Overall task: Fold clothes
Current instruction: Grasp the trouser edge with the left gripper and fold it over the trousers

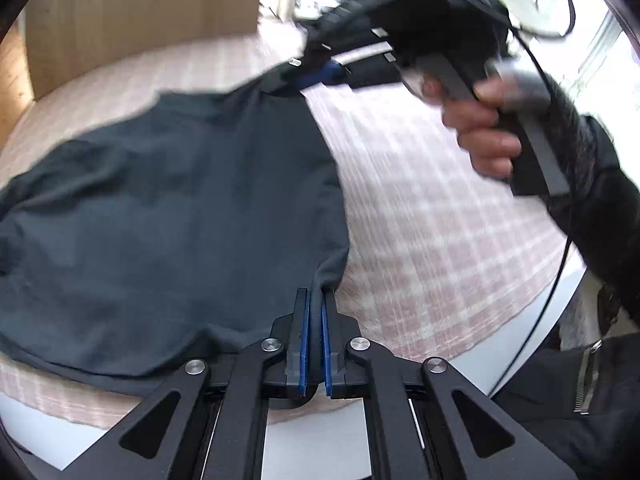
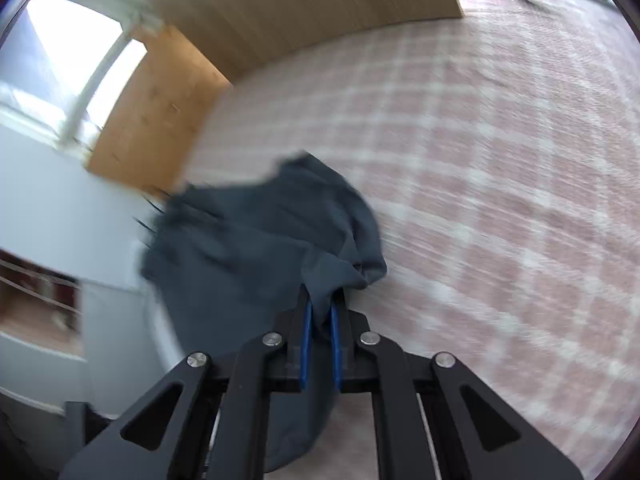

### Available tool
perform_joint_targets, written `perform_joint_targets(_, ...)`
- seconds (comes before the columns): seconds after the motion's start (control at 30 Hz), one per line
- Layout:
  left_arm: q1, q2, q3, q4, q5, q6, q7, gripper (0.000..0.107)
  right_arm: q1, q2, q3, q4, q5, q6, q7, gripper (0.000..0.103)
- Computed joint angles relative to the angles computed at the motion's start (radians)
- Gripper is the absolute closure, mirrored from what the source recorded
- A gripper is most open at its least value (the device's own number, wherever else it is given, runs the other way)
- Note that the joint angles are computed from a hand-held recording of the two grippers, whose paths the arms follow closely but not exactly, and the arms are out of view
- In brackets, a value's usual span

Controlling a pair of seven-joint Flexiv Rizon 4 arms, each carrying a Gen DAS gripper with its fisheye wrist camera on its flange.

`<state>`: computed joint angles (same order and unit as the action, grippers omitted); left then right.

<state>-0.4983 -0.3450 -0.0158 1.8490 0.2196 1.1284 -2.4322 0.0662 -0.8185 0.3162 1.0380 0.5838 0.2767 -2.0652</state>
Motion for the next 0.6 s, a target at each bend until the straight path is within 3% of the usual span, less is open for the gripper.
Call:
perform_joint_targets(0.27,0.122,0.349,0.04,0.341,0.007,0.189,0.037,0.102,0.075,0.065,0.061,-0.037,0.109,0.032,0.085,0.095)
perform_joint_targets(0.4,0.194,0.537,0.101,0.541,-0.041,0.242,0.097,0.102,0.207,0.068,0.058,-0.057,0.087,0.116,0.15,0.095)
perform_joint_targets(0.6,0.231,0.685,0.25,0.771,-0.174,0.291,0.278,0.102,0.444,-0.039,0.045,-0.183,-0.033,0.175,0.265,0.095)
